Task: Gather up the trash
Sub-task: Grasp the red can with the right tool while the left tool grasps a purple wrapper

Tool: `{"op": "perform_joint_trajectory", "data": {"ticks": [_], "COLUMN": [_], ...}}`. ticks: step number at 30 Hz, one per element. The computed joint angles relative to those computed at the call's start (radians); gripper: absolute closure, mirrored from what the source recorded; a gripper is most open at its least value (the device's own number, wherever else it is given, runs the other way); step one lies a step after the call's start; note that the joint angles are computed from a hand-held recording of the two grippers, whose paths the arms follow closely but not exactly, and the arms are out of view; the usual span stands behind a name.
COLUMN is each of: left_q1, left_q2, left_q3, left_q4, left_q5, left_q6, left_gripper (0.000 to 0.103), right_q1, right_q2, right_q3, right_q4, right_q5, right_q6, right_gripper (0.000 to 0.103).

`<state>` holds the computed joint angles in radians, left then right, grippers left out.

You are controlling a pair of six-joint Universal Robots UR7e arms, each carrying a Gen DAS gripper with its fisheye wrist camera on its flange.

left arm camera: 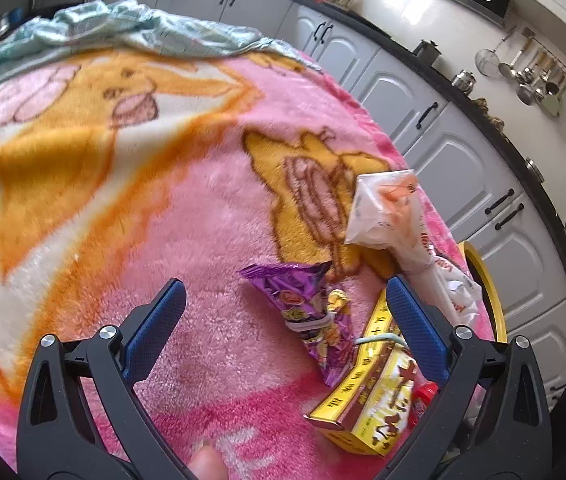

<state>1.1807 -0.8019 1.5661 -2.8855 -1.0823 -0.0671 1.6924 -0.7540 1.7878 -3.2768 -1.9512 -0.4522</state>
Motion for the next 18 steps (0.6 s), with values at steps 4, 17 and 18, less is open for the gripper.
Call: {"op": "perform_joint_trajectory", "data": {"ticks": [4,17,18], "left_q1": [0.013,0.016,0.015], "left_q2": [0.006,0.013,0.013], "left_q3": [-0.005,-0.012,-0.011], "left_q4": [0.007,0.012,0.01], "left_q5": [-0.013,-0.049,-0.048], "left_q6": [-0.029,0.0,0.003], "left_gripper": [0.02,0.077,0.079], "right_q1": [0.002,-0.022,-0.022], "right_q2": [0.029,0.025,0.021], "right_q3": [-0.018,-0.029,-0.027], "right_q4": [-0.011,0.044,0.047], "right_q5": [-0.024,0.012,0.016], "right_q6": [-0.008,0.008,0.01], "right_gripper": [0.009,0.011,0.011]}}
